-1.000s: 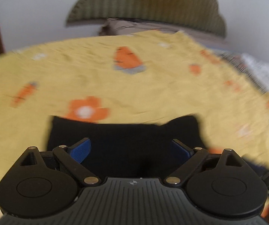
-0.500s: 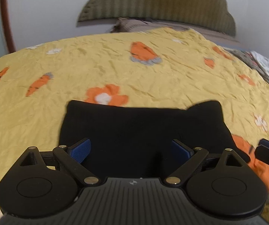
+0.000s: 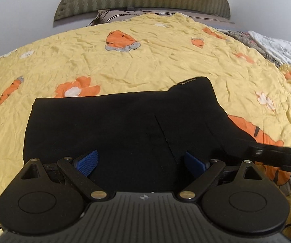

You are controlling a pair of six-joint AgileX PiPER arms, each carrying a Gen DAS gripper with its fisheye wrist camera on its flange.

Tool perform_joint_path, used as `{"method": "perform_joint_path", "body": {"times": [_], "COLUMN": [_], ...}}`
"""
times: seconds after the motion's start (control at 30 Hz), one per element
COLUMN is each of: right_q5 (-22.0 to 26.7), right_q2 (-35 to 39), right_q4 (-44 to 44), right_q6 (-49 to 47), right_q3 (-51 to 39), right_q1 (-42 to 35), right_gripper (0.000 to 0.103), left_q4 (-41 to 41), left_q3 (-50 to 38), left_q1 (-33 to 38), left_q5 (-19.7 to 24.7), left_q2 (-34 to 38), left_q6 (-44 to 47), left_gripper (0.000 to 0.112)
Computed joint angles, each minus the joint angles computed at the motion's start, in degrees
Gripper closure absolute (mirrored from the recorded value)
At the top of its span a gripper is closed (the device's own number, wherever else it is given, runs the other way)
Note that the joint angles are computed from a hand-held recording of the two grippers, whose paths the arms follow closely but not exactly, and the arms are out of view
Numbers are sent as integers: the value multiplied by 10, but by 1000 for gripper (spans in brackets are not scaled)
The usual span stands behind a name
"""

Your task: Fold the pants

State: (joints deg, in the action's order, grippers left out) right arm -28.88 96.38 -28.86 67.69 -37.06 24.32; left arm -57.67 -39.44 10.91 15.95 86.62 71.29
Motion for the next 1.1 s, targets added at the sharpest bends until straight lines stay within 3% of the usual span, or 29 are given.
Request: {"method": "perform_joint_path", "body": {"times": [0.1,0.23,0.37,0.47,0.57,0.67,0.77,0.83,0.97,1.0,1.03,1.1], "right_q5": [-37,-44,-1,19,82,67,91,62,18,22,40,91], "right_q2": [8,-24,-12,-24,-52,-8,64,105,151,159,165,163], "right_q4": [19,63,2,-69,-17,-124,-255,-334,-392,-411,-429,-411], "right_q6": [-3,-41,-4,49,-29,40,169,253,307,326,343,317], "right_q3": [17,48,28,13,-18,-86,-178,-219,-269,-283,-294,-295], "right_q1": [-8,-5,-10,-26,-28,-60,-71,-84,-96,-96,-91,-77], "right_gripper": [95,96,96,89,78,59,54,54,61,84,91,93], "left_q4": [15,43,58,101,69,92,144,168,211,238,268,301], "left_q3": [-4,-20,-48,-71,-89,-121,-149,-162,-179,-184,-187,-182], "left_q1": [1,9,22,25,44,37,15,1,-30,-40,-52,-69], "left_q5": [-9,0,30,46,68,65,48,35,11,4,-7,-37], "left_q2": [-11,-21,4,23,30,47,66,79,108,119,129,141], "left_q6": [-22,-63,-88,-144,-114,-147,-199,-219,-247,-269,-294,-325], "left_gripper": [19,18,16,16,16,16,16,16,16,16,16,15]}}
